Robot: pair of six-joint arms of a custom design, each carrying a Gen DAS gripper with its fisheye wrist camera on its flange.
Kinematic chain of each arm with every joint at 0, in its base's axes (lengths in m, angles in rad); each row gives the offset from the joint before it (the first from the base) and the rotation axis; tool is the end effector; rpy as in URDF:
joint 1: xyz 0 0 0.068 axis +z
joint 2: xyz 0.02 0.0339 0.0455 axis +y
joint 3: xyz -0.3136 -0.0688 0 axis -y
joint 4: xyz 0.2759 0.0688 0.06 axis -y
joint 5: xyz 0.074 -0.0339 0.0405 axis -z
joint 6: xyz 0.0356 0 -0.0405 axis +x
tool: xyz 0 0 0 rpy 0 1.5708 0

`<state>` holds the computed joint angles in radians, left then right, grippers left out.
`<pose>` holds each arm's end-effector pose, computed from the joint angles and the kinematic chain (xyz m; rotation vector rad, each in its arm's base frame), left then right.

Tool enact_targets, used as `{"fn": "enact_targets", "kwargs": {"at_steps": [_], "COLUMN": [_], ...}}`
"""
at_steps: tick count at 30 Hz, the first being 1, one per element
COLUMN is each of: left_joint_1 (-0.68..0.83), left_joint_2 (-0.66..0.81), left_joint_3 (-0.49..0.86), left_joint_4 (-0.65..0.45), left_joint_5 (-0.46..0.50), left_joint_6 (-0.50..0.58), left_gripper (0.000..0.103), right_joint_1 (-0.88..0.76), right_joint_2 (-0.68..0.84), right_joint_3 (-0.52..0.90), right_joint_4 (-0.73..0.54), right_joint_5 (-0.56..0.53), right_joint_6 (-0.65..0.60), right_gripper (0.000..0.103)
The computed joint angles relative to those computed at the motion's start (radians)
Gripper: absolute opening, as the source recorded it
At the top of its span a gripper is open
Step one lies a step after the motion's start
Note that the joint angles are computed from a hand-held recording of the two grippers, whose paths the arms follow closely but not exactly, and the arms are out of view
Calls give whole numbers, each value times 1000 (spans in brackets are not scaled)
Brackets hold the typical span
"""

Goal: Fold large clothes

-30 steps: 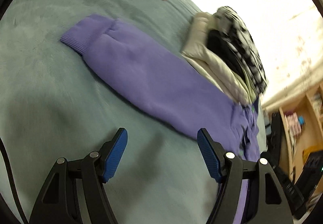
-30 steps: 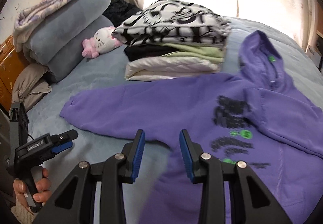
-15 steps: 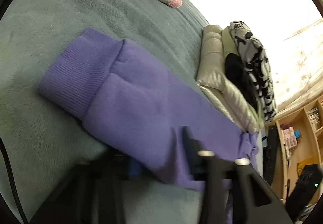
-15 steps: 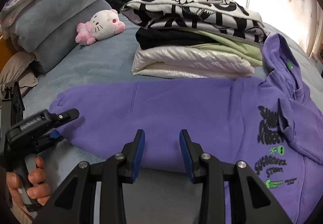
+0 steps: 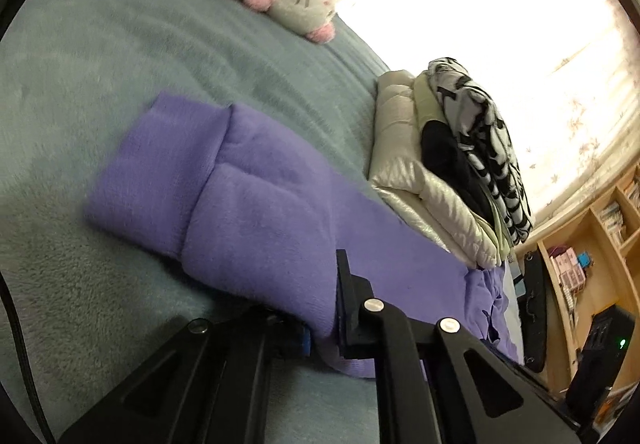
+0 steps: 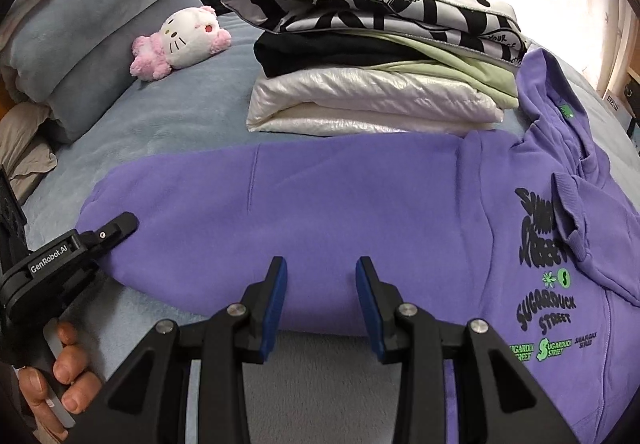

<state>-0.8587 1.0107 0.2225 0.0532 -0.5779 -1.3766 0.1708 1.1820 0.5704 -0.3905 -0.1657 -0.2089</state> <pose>0.1242 -0.1141 0.1562 -0.8485 2.0631 -0.5951 0.2160 0.0432 0.2025 -0.5448 2.5056 0.1986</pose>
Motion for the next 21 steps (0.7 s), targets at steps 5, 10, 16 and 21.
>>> {"fn": "enact_targets", "kwargs": {"at_steps": [5,10,16,21], "left_joint_1": [-93,-203,-349,-443], "left_joint_2": [-18,11,167,405], "left_joint_3": [100,271,603,970], "left_joint_4": [-166,-375,-660,-871], "left_joint_5": [-88,-173,-264,-294], "left_joint_6": [-12,-36,-89,-81], "left_gripper": [6,6,6,6], "right_joint_1": [-38,-124,-353,-662], "right_joint_2": [-37,-62,-103,-49], "right_joint_3": [15,45,111,239], "right_joint_4": [-30,-89,-231,-415], "right_joint_5": [-31,-104,-288,-483], "right_joint_6": [-20,-46,-179,-411], "right_gripper": [36,36,36,36]}}
